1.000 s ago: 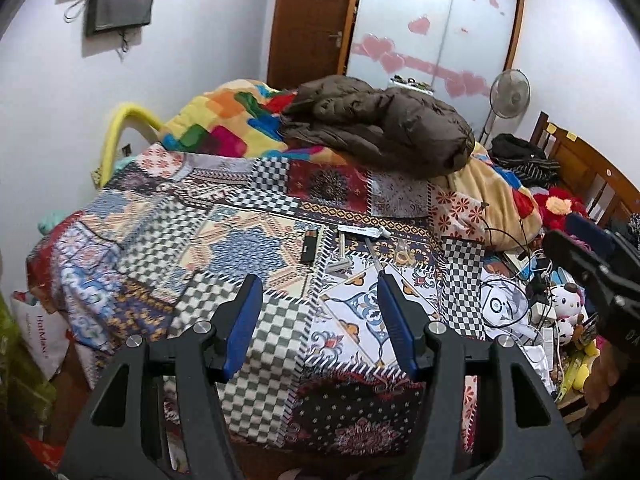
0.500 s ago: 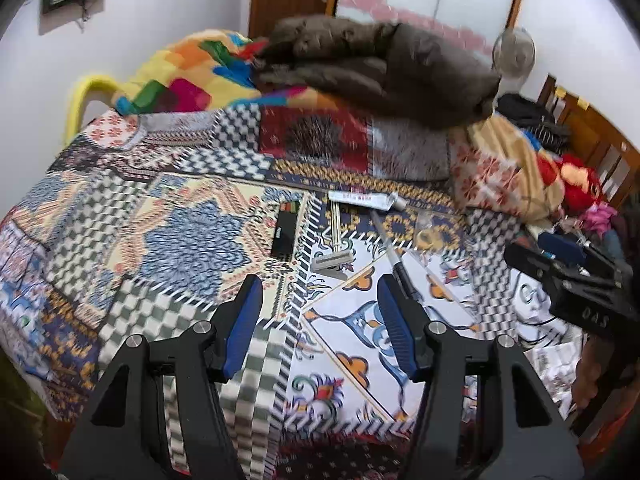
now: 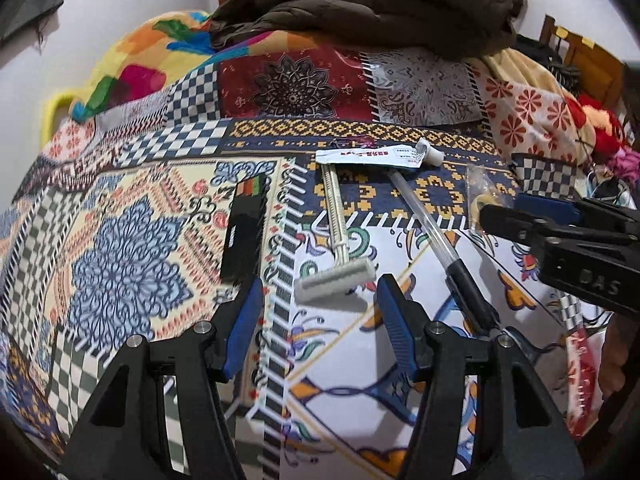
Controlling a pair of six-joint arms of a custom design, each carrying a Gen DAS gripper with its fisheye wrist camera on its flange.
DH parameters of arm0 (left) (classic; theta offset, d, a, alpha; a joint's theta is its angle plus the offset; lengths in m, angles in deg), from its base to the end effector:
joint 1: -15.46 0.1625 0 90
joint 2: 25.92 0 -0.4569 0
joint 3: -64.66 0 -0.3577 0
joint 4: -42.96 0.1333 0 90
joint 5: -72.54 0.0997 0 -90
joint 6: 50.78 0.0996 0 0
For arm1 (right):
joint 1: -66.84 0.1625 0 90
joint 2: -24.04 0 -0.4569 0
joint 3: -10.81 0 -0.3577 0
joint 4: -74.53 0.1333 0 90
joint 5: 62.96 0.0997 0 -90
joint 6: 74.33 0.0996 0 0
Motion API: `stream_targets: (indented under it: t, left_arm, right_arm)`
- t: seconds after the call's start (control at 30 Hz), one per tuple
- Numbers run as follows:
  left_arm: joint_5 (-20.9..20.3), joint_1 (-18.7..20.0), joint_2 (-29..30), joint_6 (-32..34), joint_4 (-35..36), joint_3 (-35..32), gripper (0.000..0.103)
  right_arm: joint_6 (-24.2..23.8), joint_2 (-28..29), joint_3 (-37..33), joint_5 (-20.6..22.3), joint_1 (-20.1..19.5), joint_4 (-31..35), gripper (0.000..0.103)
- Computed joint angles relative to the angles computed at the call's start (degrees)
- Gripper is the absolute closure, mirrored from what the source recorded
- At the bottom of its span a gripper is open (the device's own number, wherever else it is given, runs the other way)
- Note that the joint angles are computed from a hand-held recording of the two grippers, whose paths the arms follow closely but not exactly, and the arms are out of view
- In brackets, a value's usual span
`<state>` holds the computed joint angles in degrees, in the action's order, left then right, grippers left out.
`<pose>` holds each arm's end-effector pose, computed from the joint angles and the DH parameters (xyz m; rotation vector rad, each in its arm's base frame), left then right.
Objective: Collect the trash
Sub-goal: 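Grasp the plastic bag with tape roll with the right tool while the left grasps the white razor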
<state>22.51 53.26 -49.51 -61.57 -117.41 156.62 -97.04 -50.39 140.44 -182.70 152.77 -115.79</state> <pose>-0.3950 -0.5560 -0.0600 0.8746 2.3590 -0.5154 0.0511 -0.4632 0.3185 0.1248 -2.3610 0.8053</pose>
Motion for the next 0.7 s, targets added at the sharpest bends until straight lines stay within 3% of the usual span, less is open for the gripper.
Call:
stream_targets:
  t: [0.13, 0.27, 0.37, 0.5, 0.6, 0.7]
  left_arm:
    - [-0.3, 0.2, 0.8, 0.8, -3.1, -0.2, 0.045]
    - [-0.7, 0.2, 1.4, 1.7, -5.5, -0.3, 0.066]
    - [-0.2, -0.1, 1.7, 1.7, -5.2, -0.7, 0.073]
    - [-5.4, 0.2, -0.1, -1.4, 0.1, -1.4, 0.08]
    - [-6.2, -0.5, -1.4, -3.7, 3.2, -1.3, 0.091]
    - [-8.2, -0.8, -3.2, -5.6, 3.8, 0.0, 0.093]
  right_arm:
    - [-1.9, 1.9, -0.2, -0.9, -0.1, -3.9, 0.064]
    - [-3.3, 2.9, -0.2, -0.2, -0.2, -6.4, 0.076]
    - [-2.5, 1.8, -0.3, 0.9, -0.6, -4.1, 0.079]
    - [0.7, -0.4, -0.3, 3.1, -1.2, 1.0, 0.079]
    - [1.8, -0.9, 0.2, 2.4, -0.5, 1.5, 0.079]
    - [2.4, -2.2, 1.1, 2.0, 0.9, 2.1, 0.079]
